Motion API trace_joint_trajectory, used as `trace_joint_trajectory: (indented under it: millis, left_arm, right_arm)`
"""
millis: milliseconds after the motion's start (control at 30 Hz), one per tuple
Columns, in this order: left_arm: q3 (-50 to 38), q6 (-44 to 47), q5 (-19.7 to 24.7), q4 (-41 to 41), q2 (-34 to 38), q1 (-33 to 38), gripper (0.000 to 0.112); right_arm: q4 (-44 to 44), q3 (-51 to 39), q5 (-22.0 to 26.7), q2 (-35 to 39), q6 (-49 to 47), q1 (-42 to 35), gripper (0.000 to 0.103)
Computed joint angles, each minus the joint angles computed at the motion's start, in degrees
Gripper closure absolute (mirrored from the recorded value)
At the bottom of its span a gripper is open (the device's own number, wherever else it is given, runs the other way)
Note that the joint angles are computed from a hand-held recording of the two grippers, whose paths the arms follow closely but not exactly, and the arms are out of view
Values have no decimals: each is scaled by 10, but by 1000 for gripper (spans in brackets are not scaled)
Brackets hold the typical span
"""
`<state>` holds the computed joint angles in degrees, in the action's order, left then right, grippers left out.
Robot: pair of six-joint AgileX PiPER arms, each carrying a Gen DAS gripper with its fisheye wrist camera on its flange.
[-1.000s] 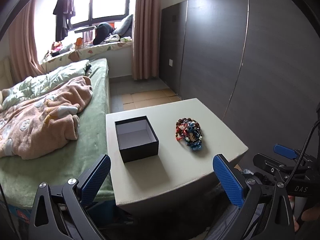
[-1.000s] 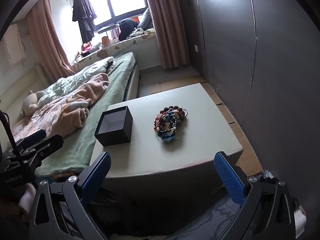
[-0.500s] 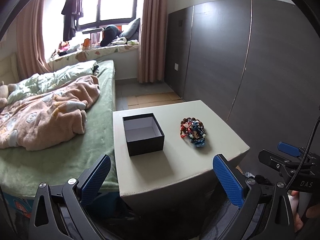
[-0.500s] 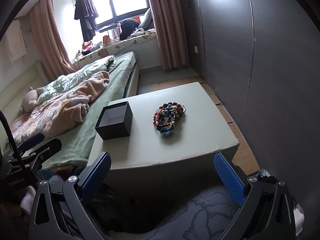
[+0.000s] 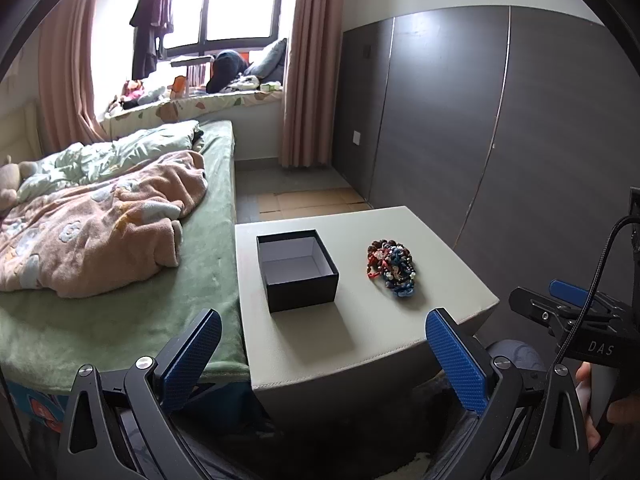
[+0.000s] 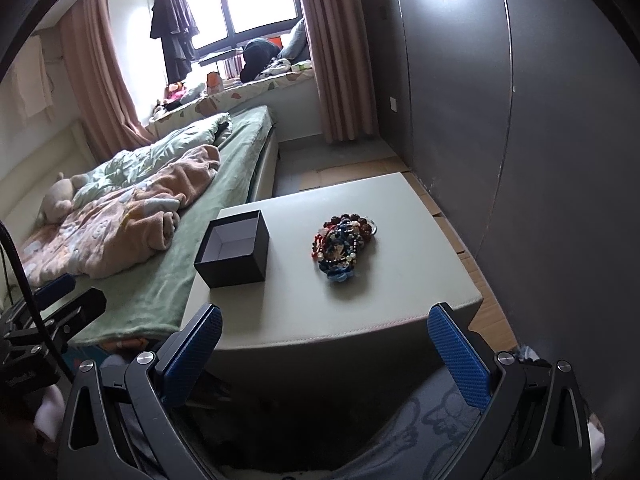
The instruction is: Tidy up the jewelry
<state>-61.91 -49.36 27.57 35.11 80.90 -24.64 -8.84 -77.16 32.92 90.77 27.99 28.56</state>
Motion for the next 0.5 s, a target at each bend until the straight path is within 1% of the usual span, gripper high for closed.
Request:
trace_joint_trajectory:
  millis: [133, 500]
  left_arm:
    - [6, -2, -3, 1, -8, 5, 10]
    - [11, -30, 11, 29, -21, -10, 10]
  right_arm:
    - [1, 0, -1, -4, 5, 0, 0]
    - [6, -5, 0, 1, -3, 5, 0]
